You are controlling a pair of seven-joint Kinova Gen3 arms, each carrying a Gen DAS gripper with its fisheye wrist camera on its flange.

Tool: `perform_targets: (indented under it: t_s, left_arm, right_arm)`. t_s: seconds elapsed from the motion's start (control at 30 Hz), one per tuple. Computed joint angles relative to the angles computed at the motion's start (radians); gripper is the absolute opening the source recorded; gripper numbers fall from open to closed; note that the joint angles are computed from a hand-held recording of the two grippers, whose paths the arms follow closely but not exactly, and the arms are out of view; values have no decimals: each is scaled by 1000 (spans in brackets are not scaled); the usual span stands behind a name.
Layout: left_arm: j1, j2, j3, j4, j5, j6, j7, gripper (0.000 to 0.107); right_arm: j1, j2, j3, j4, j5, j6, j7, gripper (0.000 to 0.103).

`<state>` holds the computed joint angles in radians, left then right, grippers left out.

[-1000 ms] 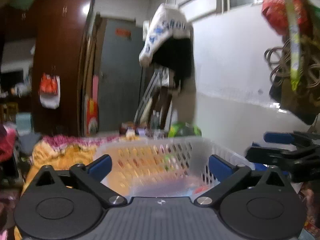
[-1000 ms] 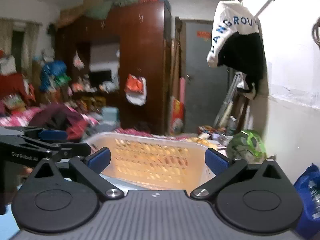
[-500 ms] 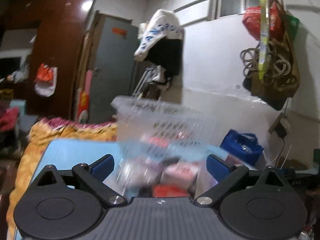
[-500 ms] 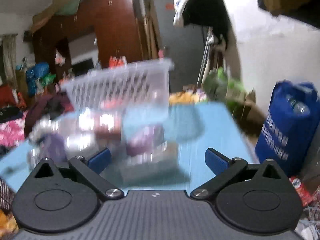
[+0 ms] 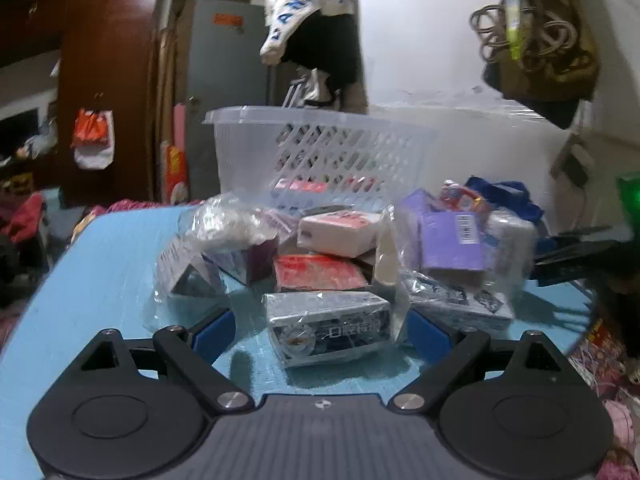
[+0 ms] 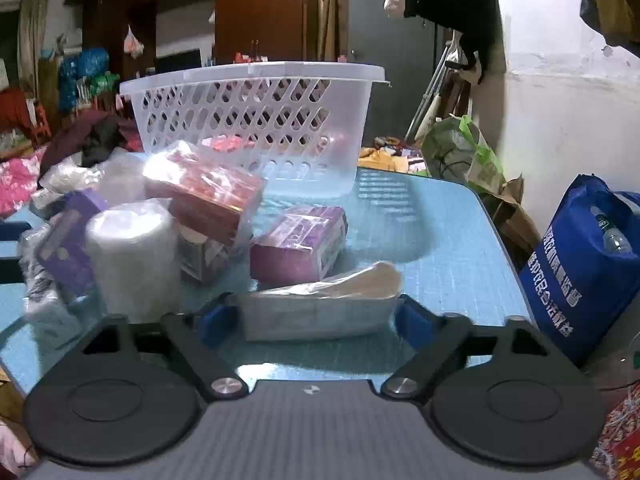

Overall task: Organize objects
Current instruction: 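Grasp the silver-wrapped box with the left tool while the right tool grasps the white paper packet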

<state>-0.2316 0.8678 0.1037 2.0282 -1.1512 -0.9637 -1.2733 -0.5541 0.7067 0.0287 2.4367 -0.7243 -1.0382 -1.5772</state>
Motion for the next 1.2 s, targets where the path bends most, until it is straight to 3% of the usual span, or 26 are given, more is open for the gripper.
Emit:
perform_targets:
  t_s: [0.13, 0.17, 0.3, 0.53, 0.67, 0.77, 0.83, 0.9, 0.97, 1.07, 1.13, 1.17, 1.2]
  left_arm:
    - [24, 11, 5, 17, 71, 10, -43, 90]
    - [29, 14, -7, 26, 79, -13, -60, 72]
    - [-34, 41, 23, 10, -6, -49, -5, 71]
    - [-75, 66, -3, 25, -16, -184, -13, 71]
    - [-16, 29, -87, 2, -31, -275, 79, 71]
    - [-34, -42, -4, -66, -84, -200, 199, 71]
    - [-29, -83, 73, -135, -83, -119, 280, 71]
    - [40, -118, 79, -221, -43, -38, 362, 71]
    - [133, -131, 41, -314, -9, 44, 443, 71]
    - [232, -111, 2, -440, -34, 166, 565, 71]
    - [236, -82, 40, -508, -101, 237, 646, 71]
    - [242, -67, 43, -536, -136, 252, 687, 77]
    - [260, -54, 26, -559, -155, 266, 715, 88]
  right_arm:
    - [-23, 57, -23, 39, -19, -140, -112, 81]
    - [-30, 71, -27, 51, -23, -173, -137, 80]
    - [-78, 119, -38, 82, -86, -285, -210, 80]
    - [-142, 130, -45, 112, -203, -366, -280, 80]
    - [-142, 92, -28, 125, -162, -402, -288, 81]
    - [-108, 12, 24, 86, -54, -399, -177, 81]
    - [-95, -48, 100, 14, 27, -331, -96, 82]
    - [-50, -87, 145, -79, 108, -250, -14, 82]
    - [-2, -94, 181, -171, 190, -169, 67, 82]
    - [104, -99, 118, -293, 236, -47, 189, 81]
    - [152, -91, 70, -356, 224, 13, 270, 84]
    - [148, -79, 72, -372, 213, 18, 295, 95]
    - [158, -68, 55, -389, 193, 22, 336, 102]
